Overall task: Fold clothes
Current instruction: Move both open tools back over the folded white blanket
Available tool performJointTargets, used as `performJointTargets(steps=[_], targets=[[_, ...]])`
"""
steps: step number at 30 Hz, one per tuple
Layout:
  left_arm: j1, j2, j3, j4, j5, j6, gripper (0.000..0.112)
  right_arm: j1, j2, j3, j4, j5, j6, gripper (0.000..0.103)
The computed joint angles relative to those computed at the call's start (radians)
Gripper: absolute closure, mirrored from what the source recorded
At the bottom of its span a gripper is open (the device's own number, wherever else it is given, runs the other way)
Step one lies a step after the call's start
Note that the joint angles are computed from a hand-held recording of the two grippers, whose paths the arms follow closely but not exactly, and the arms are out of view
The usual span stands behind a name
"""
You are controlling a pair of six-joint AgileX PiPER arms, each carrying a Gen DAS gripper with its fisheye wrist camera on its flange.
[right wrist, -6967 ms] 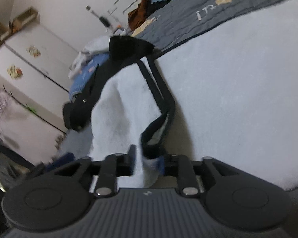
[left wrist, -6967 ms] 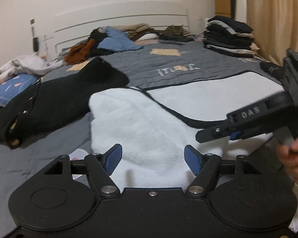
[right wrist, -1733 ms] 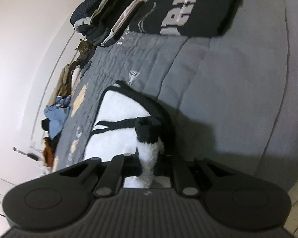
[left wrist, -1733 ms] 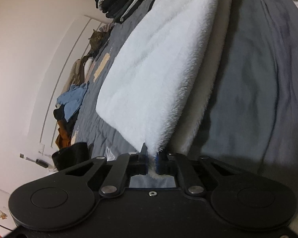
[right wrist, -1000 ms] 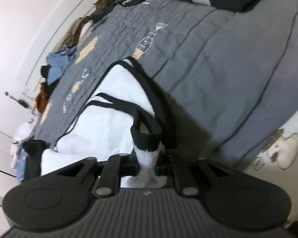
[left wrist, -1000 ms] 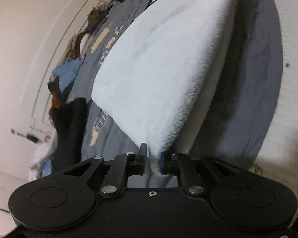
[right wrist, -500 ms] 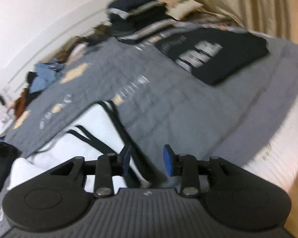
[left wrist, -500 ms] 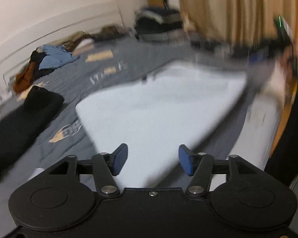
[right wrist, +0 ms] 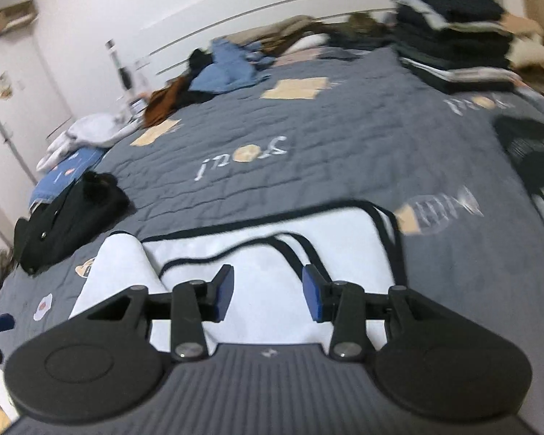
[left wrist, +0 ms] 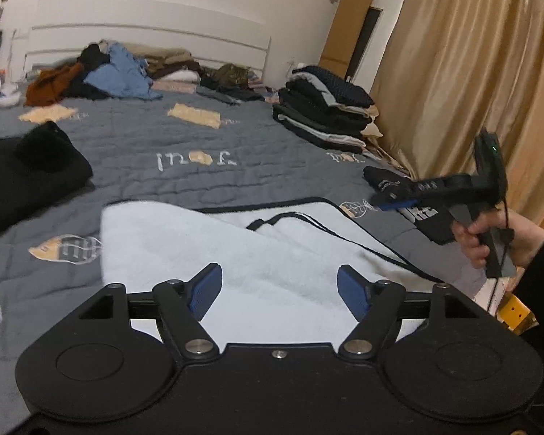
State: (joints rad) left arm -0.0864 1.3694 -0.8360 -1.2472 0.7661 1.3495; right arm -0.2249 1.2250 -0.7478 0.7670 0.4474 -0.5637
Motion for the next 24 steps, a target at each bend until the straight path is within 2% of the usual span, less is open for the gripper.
performJointTargets(steps=[3,7,11,15,18,24], targets=[[0.002,0.043,0.011,-0.033,0.010,0.045,0.043,0.007,0.112,-0.080,0.052,0.023,-0.111,0.062],[-0.006,0.101,-0.014,-0.044,0.001,0.069,0.043,0.014,0.234,-0.118,0.145,0.003,-0.263,0.062],[0.003,0.147,-0.045,-0.095,0.013,0.079,0.043,0.008,0.338,-0.168,0.196,-0.005,-0.337,0.062],[0.003,0.176,-0.063,-0.118,0.015,0.074,0.043,0.011,0.399,-0.214,0.199,-0.021,-0.391,0.061],[-0.004,0.181,-0.071,-0.128,0.013,0.075,0.042,0.003,0.436,-0.232,0.263,-0.005,-0.486,0.055],[-0.013,0.197,-0.083,-0.130,-0.008,0.052,0.041,0.044,0.476,-0.254,0.201,-0.042,-0.497,0.051]])
